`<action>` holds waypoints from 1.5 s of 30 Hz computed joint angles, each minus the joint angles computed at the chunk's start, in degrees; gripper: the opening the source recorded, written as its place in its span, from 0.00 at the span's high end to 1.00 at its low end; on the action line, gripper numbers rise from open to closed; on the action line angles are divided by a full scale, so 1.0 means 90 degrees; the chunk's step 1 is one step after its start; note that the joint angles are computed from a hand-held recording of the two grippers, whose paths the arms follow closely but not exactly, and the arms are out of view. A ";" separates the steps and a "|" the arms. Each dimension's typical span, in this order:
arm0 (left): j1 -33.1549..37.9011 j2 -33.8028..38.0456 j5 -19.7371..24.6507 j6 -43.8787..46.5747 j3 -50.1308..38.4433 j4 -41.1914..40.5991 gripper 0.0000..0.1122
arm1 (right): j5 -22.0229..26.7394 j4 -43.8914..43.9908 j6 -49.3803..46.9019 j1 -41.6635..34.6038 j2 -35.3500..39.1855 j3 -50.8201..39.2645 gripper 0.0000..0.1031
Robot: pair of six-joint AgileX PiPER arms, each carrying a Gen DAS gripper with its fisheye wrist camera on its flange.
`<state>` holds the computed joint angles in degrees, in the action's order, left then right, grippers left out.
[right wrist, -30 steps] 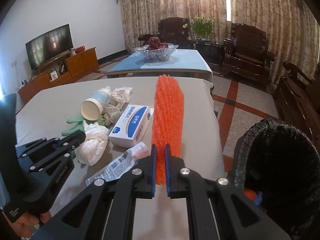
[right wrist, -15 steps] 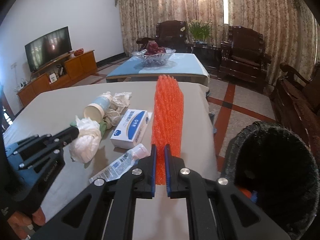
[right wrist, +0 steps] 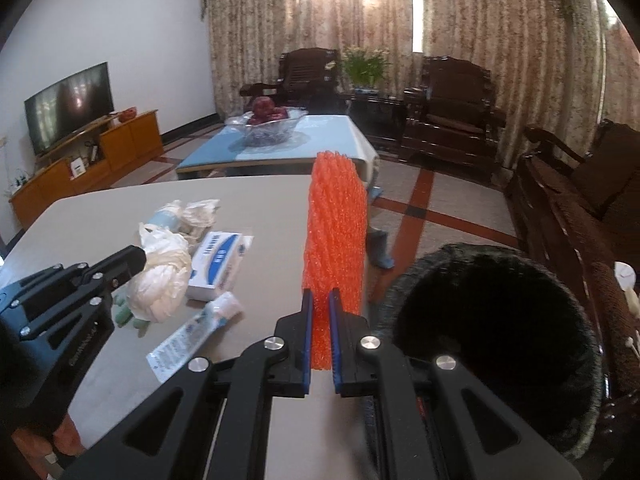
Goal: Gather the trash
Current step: 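Carry the orange net and white tissue over the bin and release both, then move both open grippers back toward the remaining trash on the table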
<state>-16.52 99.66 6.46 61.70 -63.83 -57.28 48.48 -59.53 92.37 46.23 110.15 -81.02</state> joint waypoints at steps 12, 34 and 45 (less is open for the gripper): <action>-0.1268 0.0428 0.0049 -0.0559 -0.0649 0.0343 1.00 | 0.0296 -0.0264 0.0762 -0.0348 -0.1144 0.1648 0.93; -0.2265 0.1801 0.0330 -0.0240 -0.1993 -0.0326 0.61 | 0.0132 -0.0849 0.2325 -0.1372 -0.2228 0.4112 0.56; -0.1187 0.0992 0.0037 0.2668 -0.0973 -0.2934 0.39 | 0.0625 -0.1011 0.2725 -0.0756 -0.1755 0.3410 0.07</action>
